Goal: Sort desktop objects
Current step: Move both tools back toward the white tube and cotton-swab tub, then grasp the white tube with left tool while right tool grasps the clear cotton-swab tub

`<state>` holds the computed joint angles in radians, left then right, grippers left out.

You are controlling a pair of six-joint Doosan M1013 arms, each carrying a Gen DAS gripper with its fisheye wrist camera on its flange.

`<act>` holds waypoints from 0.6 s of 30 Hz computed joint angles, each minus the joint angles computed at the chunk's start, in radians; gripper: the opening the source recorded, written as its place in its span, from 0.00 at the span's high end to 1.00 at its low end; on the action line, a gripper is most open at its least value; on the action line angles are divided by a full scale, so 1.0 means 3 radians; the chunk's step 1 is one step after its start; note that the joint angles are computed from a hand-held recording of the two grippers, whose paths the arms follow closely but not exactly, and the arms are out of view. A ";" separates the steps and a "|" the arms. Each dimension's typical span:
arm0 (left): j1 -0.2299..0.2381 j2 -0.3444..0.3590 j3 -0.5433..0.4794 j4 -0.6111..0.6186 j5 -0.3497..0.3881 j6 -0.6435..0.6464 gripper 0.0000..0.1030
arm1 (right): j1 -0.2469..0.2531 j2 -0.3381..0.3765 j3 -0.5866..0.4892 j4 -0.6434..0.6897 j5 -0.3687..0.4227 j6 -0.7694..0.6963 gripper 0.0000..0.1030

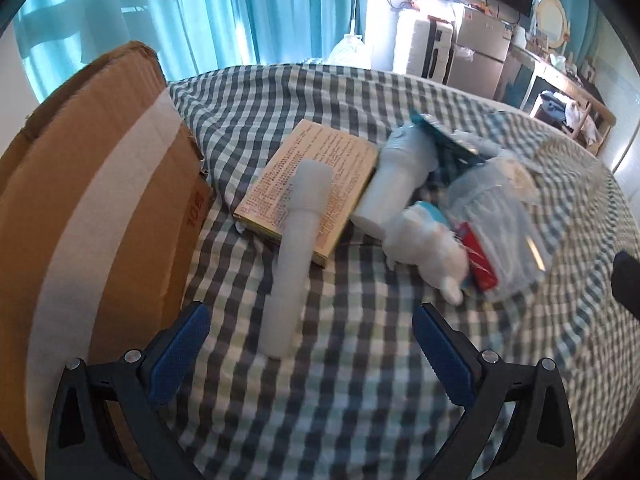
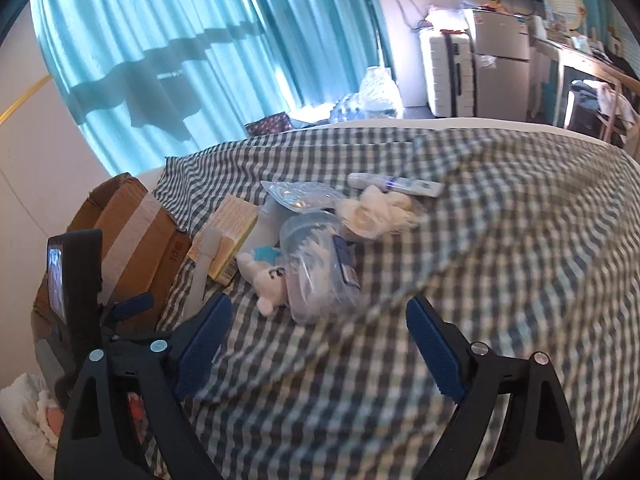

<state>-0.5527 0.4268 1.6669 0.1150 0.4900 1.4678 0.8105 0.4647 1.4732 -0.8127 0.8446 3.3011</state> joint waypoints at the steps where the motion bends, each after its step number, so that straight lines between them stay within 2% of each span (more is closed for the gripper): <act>1: 0.0002 0.0023 -0.0014 -0.0005 -0.0016 0.0022 0.00 | -0.0035 0.0038 -0.0049 0.0055 -0.0008 -0.0109 0.14; 5: -0.0017 0.0107 -0.0065 0.0067 -0.0057 0.0102 0.00 | -0.0161 0.0166 -0.0177 0.0386 -0.0048 -0.0429 0.14; 7: -0.0008 0.0155 -0.0098 0.0093 -0.0058 0.0103 0.02 | -0.0189 0.0214 -0.0213 0.0445 0.0006 -0.0490 0.17; 8: 0.0006 0.0167 -0.0097 0.0041 -0.0086 0.0128 0.10 | -0.0202 0.0240 -0.0230 0.0479 0.0047 -0.0511 0.17; 10: 0.0034 0.0222 -0.0156 0.0017 0.0028 0.0034 0.40 | -0.0255 0.0268 -0.0234 0.0704 0.0026 -0.0641 0.18; 11: 0.0045 0.0263 -0.0212 -0.0004 0.0172 0.0014 0.68 | -0.0291 0.0289 -0.0235 0.0869 0.0005 -0.0770 0.19; 12: 0.0066 0.0294 -0.0244 -0.0096 0.0256 0.0077 0.71 | -0.0302 0.0285 -0.0197 0.0860 -0.0086 -0.0762 0.20; 13: 0.0082 0.0282 -0.0217 -0.0180 0.0199 0.0153 0.72 | -0.0309 0.0281 -0.0166 0.0844 -0.0164 -0.0737 0.22; 14: 0.0079 0.0265 -0.0185 -0.0159 0.0150 0.0185 0.77 | -0.0324 0.0288 -0.0155 0.0916 -0.0234 -0.0772 0.26; 15: 0.0073 0.0258 -0.0173 -0.0146 0.0145 0.0229 0.81 | -0.0342 0.0295 -0.0147 0.1025 -0.0326 -0.0864 0.35; 18: 0.0067 0.0232 -0.0160 -0.0210 0.0218 0.0293 0.83 | -0.0331 0.0318 -0.0177 0.1126 -0.0329 -0.0979 0.36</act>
<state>-0.5326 0.4965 1.6189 0.0519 0.5554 1.5556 0.7112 0.5600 1.4200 -0.4748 0.7458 3.0073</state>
